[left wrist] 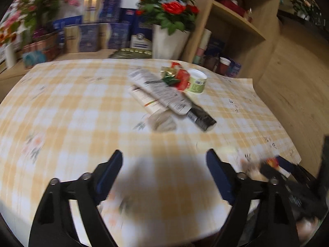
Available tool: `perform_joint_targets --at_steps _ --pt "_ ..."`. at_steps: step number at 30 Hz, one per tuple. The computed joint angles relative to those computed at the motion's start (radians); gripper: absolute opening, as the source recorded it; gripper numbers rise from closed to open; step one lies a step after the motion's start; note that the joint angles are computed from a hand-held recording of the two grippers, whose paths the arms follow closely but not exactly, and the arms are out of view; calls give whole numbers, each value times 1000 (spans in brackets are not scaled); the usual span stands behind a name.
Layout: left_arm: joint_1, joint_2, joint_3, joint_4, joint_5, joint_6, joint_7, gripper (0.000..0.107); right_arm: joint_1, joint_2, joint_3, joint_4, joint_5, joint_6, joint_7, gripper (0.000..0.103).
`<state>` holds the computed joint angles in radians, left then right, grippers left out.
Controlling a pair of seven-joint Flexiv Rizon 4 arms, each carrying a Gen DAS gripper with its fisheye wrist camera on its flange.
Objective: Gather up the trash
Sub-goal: 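Grasp the red tube with the right tool while the left grasps the clear plastic wrapper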
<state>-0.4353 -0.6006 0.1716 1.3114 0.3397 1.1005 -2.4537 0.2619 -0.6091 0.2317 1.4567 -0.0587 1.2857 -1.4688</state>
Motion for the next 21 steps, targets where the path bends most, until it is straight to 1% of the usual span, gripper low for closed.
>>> perform_joint_targets --at_steps 2,3,4,5,11,13,14,15,16,18,21 --pt "34 -56 -28 -86 -32 -41 71 73 -17 2 12 0 14 -1 -10 84" --pt "52 -95 -42 -147 -55 -78 111 71 -27 4 17 -1 22 -4 -14 84" --pt "60 -114 -46 -177 -70 -101 133 70 -32 6 19 1 28 -3 -18 84" --pt "68 -147 -50 -230 -89 -148 158 69 -40 7 23 3 35 0 -24 84" --pt "96 -259 -58 -394 -158 -310 213 60 -72 19 27 21 66 -4 -40 84" --pt "105 -281 -66 -423 -170 -335 236 56 -80 23 24 27 75 -5 -39 84" --pt "107 -288 -70 -433 -175 -346 249 49 -83 25 22 30 79 -5 -39 84" --pt "107 -293 -71 -443 -175 -357 265 47 -87 28 22 33 83 -6 -38 84" --pt "103 -291 -68 -441 -169 -354 275 45 -90 31 22 37 86 -6 -39 84" --pt "103 -277 -77 -421 -171 -338 300 32 -93 36 20 45 89 -5 -41 84" --pt "104 -243 -92 -362 -183 -305 338 27 -95 39 22 53 92 -8 -48 84"
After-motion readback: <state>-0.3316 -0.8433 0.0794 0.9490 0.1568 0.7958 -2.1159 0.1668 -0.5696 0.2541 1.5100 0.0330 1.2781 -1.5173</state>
